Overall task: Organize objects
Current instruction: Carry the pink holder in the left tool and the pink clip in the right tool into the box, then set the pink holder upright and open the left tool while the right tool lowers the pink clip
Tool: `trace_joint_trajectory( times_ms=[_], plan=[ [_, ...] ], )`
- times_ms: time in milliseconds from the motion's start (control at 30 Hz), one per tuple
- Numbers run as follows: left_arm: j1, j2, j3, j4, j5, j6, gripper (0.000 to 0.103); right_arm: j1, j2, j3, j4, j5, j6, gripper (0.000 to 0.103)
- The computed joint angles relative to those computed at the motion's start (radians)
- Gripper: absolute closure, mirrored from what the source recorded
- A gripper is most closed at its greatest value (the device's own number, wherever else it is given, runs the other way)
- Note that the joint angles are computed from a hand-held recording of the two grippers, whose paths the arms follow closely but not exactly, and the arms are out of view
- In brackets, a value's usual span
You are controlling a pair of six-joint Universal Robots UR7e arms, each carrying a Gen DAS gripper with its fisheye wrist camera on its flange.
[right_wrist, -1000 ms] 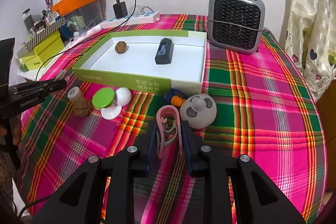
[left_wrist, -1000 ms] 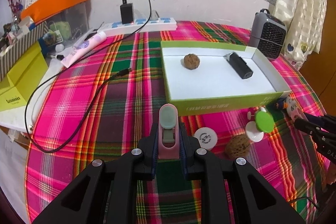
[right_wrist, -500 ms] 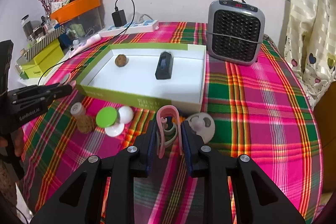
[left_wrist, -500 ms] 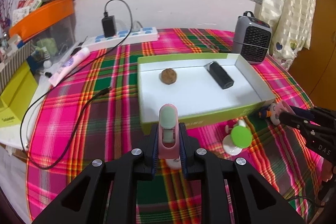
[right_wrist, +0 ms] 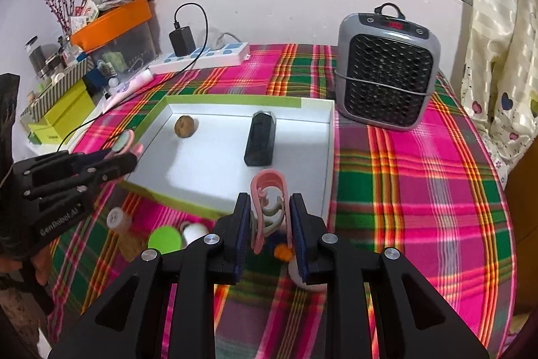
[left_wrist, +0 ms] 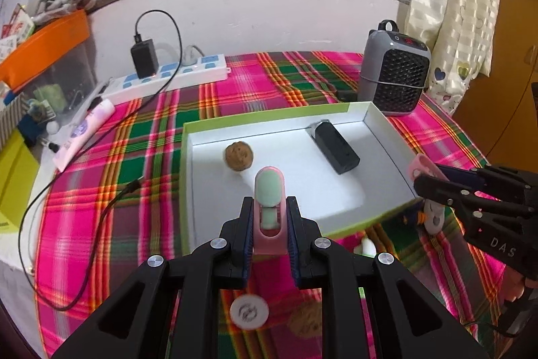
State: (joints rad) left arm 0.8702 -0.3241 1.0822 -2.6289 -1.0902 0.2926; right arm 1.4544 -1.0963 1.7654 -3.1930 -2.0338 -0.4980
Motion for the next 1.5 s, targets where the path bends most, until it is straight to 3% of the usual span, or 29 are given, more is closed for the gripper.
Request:
trace_joint_trajectory(
  times_ms=[600, 1100, 1500],
  plan=[
    [0.015, 0.23, -0.416, 0.27, -0.016, -0.03, 0.087, -0.02, 0.12, -0.228, 0.123, -0.038, 0.022, 0.078],
    [0.02, 0.414, -0.753, 0.477, 0.001, -0.042, 0.087, -0.038, 0.177, -0.323, 0.184, -0.047, 0.018, 0.078],
    [0.018, 0.487, -0.876, 0.535, 0.027, -0.023, 0.087, -0.037, 0.198, -0.351, 0.202, -0.048, 0.008, 0.078]
  ],
)
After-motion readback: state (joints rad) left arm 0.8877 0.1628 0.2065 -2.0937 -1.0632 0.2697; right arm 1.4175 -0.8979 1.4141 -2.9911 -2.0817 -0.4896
